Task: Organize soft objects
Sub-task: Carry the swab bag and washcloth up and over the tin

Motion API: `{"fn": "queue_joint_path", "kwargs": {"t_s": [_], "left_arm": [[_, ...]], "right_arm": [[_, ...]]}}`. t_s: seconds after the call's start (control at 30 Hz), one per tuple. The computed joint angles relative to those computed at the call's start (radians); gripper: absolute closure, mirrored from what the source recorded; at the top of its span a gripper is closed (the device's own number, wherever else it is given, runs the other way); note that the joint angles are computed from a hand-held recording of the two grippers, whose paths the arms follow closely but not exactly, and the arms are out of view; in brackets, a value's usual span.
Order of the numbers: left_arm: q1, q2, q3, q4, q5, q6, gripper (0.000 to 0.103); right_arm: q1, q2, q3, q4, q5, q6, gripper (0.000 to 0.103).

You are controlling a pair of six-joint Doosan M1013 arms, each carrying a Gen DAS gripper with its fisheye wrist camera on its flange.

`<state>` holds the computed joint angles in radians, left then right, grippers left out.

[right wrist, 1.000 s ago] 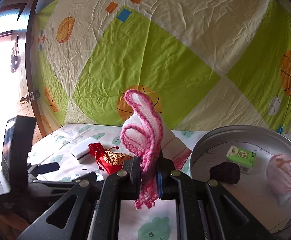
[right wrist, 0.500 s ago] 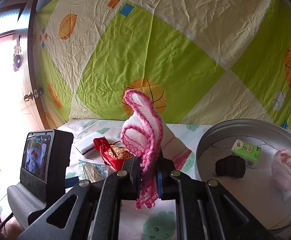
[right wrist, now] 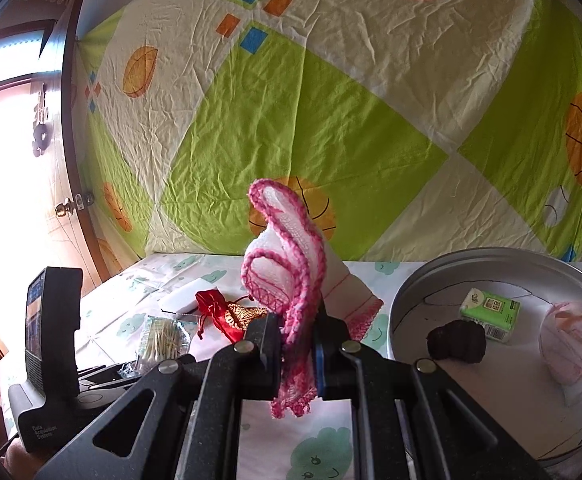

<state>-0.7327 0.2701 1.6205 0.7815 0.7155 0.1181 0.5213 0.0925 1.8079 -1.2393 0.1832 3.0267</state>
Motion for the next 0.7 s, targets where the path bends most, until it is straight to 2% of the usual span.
{"fn": "queue_joint_path", "kwargs": {"t_s": [0.27,0.53,0.7], "left_arm": [[-0.051,-0.037,0.044,0.358,0.013,-0.264,0.064],[-0.087,-0.049,0.05,0.539,-0.002,-0.368,0.064],[-0.103,-0.04,0.03,0.592,-0.029,-0.362,0.064]], "right_arm": [[0.0,-0.024,0.024,-0.364,0.001,0.343,0.09],[-0.011,-0.049,0.049,-0.614,0.019,0.605,0.09],[-0.009,-0.067,0.065,-0.682,0.087,0.649,0.09]]}}
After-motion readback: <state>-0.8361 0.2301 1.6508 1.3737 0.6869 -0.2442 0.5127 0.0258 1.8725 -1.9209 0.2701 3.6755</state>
